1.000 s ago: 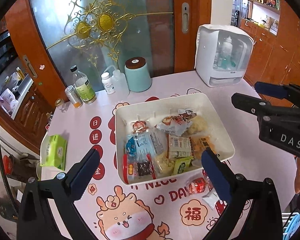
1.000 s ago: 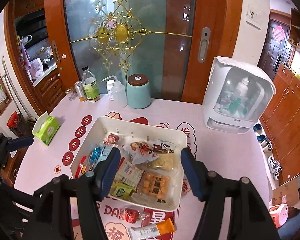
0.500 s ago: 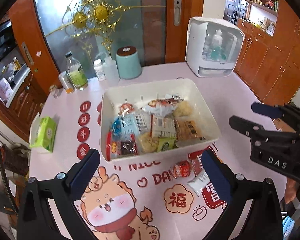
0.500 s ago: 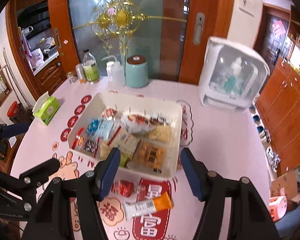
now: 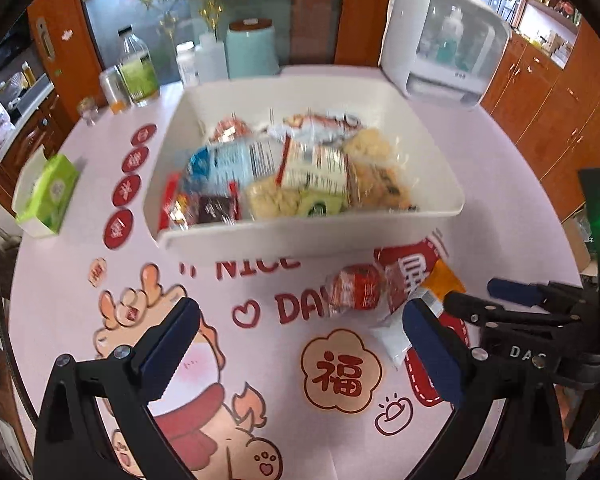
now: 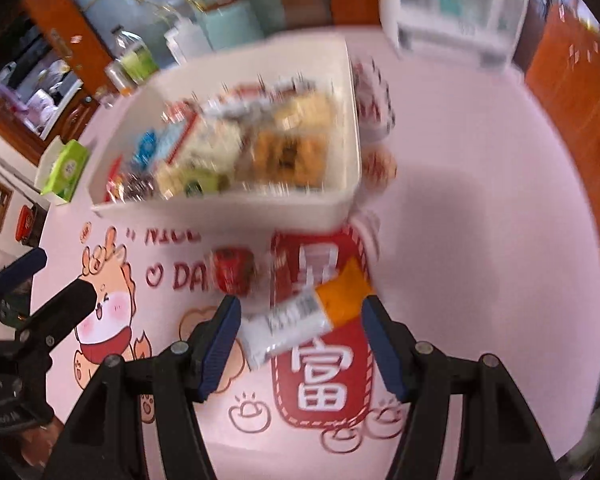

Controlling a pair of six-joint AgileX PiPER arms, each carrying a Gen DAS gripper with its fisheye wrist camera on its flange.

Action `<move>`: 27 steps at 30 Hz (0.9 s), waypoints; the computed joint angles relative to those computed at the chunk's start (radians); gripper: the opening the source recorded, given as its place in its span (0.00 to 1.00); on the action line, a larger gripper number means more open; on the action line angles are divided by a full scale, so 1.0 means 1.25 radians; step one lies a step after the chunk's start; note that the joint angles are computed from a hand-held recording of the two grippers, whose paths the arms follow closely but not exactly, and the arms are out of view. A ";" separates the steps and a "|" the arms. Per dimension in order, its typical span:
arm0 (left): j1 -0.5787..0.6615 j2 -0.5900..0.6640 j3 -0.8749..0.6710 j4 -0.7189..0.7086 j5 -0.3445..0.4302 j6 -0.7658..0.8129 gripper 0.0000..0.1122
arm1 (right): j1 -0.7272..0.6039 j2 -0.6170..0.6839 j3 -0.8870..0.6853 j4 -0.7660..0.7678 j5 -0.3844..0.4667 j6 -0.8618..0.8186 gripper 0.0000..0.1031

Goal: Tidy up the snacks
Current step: 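Grasp red candy pack with left while right grasps orange-white cookie bar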

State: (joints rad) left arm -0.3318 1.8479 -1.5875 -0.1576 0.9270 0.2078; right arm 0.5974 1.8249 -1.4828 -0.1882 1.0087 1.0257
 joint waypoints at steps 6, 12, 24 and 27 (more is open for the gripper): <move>-0.026 0.034 0.049 0.021 -0.047 -0.011 0.90 | -0.045 0.068 0.052 0.134 -0.079 0.007 0.61; -0.035 0.064 0.055 0.044 -0.072 -0.026 0.90 | -0.052 0.126 0.037 0.130 -0.106 0.070 0.61; -0.052 0.137 0.021 0.047 -0.065 -0.008 0.90 | -0.005 0.168 -0.042 0.013 -0.012 0.068 0.38; -0.058 0.170 -0.020 0.028 -0.041 -0.008 0.90 | -0.022 0.098 0.074 0.018 -0.084 0.074 0.38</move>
